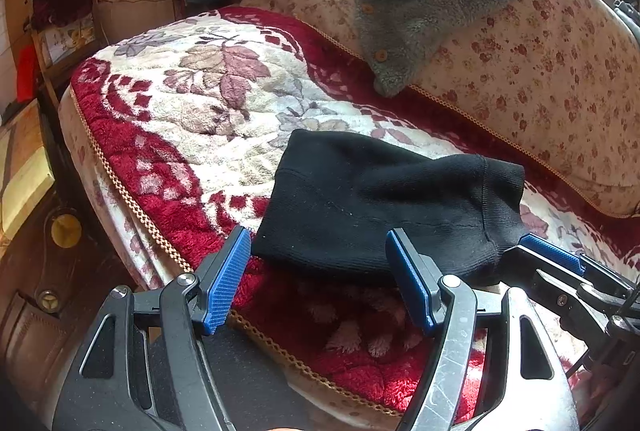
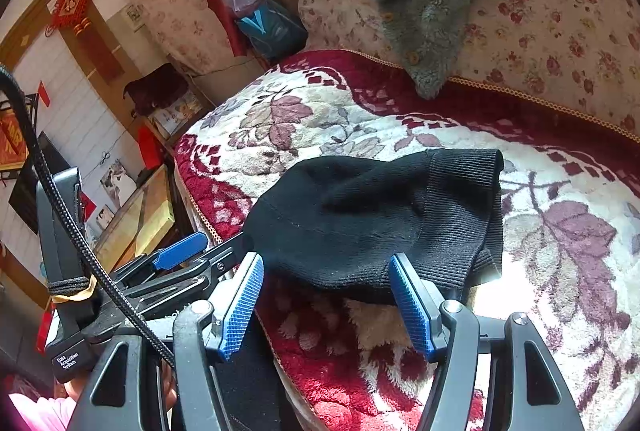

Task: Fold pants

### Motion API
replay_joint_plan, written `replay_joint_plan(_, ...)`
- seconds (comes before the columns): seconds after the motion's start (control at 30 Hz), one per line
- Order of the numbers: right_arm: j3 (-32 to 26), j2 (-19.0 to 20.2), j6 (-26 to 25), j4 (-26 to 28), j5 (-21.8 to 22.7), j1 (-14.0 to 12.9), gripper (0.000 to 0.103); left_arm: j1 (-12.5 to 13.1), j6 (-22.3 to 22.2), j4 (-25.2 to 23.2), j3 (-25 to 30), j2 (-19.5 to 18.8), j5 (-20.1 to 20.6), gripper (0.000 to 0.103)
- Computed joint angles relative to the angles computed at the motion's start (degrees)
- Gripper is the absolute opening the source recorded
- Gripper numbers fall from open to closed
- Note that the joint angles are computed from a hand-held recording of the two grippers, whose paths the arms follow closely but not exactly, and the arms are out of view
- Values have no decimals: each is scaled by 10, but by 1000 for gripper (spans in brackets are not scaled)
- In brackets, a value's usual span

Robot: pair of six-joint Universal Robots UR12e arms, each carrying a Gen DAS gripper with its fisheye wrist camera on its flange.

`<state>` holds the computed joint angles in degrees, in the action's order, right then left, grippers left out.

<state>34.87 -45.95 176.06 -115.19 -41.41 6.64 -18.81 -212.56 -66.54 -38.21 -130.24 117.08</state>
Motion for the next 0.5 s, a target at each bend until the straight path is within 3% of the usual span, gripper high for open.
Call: replay_joint_plan(0.5, -3, 1, -1, 4, 0, 2, 64, 0, 1, 0, -1, 0, 0, 71)
